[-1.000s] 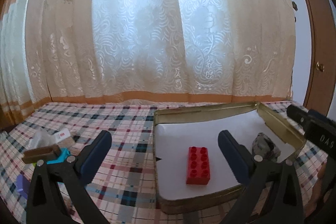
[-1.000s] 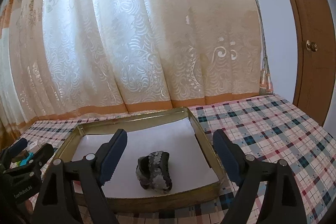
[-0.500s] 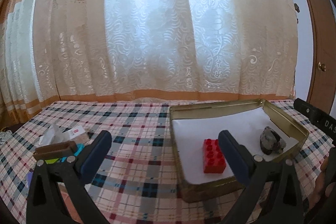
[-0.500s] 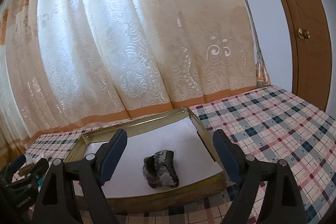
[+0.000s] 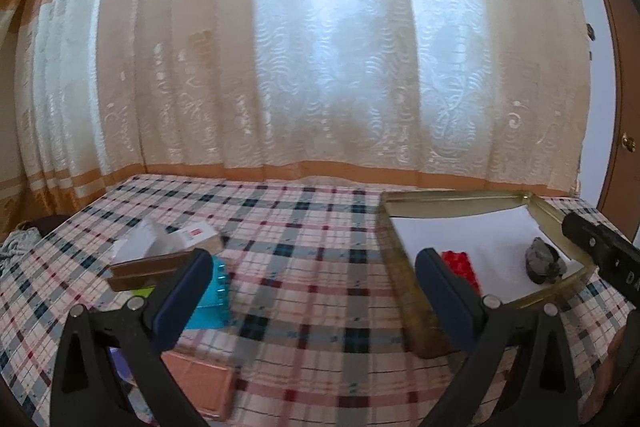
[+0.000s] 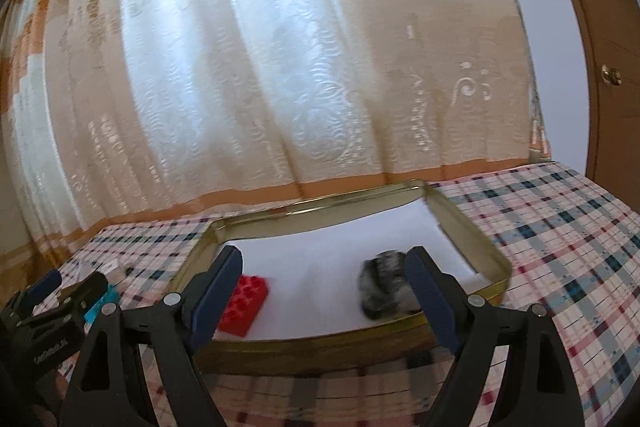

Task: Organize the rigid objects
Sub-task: 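Grasp the copper bar with the right tool while the left tool approaches the purple block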

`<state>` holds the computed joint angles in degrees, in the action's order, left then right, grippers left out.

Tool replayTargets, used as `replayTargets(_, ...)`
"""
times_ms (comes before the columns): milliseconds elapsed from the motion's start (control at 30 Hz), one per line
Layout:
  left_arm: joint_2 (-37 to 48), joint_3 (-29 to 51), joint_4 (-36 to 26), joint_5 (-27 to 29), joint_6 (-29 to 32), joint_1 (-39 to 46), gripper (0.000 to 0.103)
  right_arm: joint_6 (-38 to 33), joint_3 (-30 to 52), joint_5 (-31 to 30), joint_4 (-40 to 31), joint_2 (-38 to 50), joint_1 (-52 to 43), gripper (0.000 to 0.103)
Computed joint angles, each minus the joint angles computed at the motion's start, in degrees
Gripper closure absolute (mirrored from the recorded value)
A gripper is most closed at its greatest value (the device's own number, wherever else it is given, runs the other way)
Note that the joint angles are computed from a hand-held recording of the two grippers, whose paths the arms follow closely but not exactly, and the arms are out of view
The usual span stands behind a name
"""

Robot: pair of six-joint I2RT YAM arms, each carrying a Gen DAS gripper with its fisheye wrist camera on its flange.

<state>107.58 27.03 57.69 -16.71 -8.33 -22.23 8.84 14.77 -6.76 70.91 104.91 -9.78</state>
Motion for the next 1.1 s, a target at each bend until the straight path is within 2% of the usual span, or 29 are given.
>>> replayTargets(167,-0.84,-1.31,-0.68,0.95,-0.14,3.6,0.0,-1.37,-1.44,2.86,2.04,-0.25,5.79,0.017)
replayTargets(400,-2.23,-3.72,-0.86,4.68,-0.17,10.36,0.0,-2.94,-0.7,5.06,0.4,-0.51,14.09,0.017)
replayTargets(533,-2.85,-4.82,-1.38,8.04,0.34,16.06,0.0,-2.86,0.93,5.12,-2.15,-0.38,17.92,0.017)
replayTargets(700,-3.42,-5.04,-4.15,11.72,-0.3,24.19,0.0,-6.46,3.57,6.18,-5.96,-0.04,24.0,0.017)
replayTargets(900,-3.17,-4.62,-7.86,20.02,-1.29,34.64,0.0,-10.93,10.69,3.26,-17.19,1.25,30.61,0.018)
replayTargets(1033,-3.56,-5.61,-7.82,21.14,0.55,38.32,0.0,-14.39,16.62,0.21,-25.11,3.51,34.45,0.018)
replayTargets(1100,-3.91,-5.73,-8.55,20.97,1.54,39.63,0.0,-15.9,20.44,-0.66,-30.07,5.2,35.69,0.026)
